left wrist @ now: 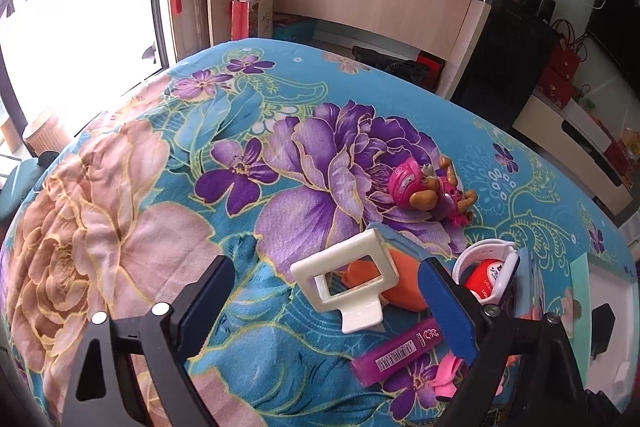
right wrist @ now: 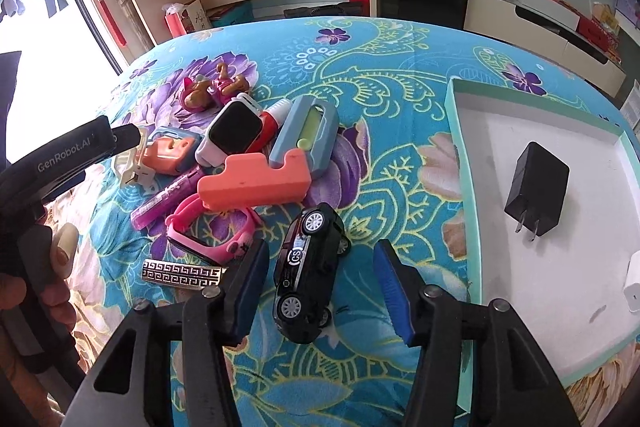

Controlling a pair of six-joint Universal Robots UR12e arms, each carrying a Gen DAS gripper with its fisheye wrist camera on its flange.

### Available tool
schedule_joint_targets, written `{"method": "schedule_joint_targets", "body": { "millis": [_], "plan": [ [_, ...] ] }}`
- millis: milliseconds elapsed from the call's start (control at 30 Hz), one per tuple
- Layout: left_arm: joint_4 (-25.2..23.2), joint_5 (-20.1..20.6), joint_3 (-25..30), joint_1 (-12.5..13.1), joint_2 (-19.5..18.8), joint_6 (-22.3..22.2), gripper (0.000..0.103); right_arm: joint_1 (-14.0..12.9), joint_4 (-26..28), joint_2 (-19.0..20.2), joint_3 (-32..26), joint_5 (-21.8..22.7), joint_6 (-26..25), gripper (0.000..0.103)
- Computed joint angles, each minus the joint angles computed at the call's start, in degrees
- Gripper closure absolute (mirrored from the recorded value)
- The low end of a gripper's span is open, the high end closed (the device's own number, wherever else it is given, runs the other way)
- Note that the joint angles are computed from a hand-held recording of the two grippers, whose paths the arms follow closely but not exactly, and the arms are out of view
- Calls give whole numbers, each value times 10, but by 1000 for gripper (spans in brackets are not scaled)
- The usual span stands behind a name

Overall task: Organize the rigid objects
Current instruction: 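Grasp the black toy car with the right tool while the left tool grasps the white holder, then carry the toy car and white holder over the tray with both tools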

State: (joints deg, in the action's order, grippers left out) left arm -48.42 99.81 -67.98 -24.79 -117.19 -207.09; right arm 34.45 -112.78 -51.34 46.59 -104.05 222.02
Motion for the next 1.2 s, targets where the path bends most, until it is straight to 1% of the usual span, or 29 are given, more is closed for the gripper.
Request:
{"method": "schedule_joint_targets", "body": {
  "millis": [67, 133, 267, 367, 400, 500, 567, 600, 733, 833, 1000, 1100, 1200],
  "plan": [
    [3, -1, -2, 1, -1, -3, 10, 0, 3, 2, -2, 1, -1, 49],
    [8, -1, -3, 1, -1, -7, 16, 0, 6, 3, -3, 3, 1, 50],
    [12, -4, -6, 3, 0, -13, 21, -1, 11, 3, -4, 7, 4, 50],
    [19, -17, -9, 4, 2, -14, 29, -2, 11, 3, -3, 12, 4, 52],
    [20, -23, -10, 5, 2, -14, 33, -2, 10, 3, -2, 12, 3, 56],
    [20, -32, -11, 6, 2, -16, 43, -2, 6, 2, -1, 13, -2, 61],
    [21, -31, -11, 6, 2, -15, 43, -2, 2, 1, 0, 18, -3, 66],
    [21, -31, -11, 6, 2, -15, 43, -2, 1, 1, 1, 20, -3, 69],
    [25, -28, -11, 5, 3, -13, 43, -3, -6, -2, 7, 19, -2, 71],
    [31, -25, -14, 4, 7, -11, 43, -3, -24, -8, 17, 17, -2, 71],
    [54, -14, -18, 1, 16, -4, 43, 0, -56, -19, 31, -2, 0, 71],
    [80, -9, -21, -4, 22, 7, 43, 2, -81, -30, 44, -24, 6, 71],
    [99, -15, -21, -11, 25, 24, 43, 3, -103, -44, 62, -44, 13, 71]
  ]
}}
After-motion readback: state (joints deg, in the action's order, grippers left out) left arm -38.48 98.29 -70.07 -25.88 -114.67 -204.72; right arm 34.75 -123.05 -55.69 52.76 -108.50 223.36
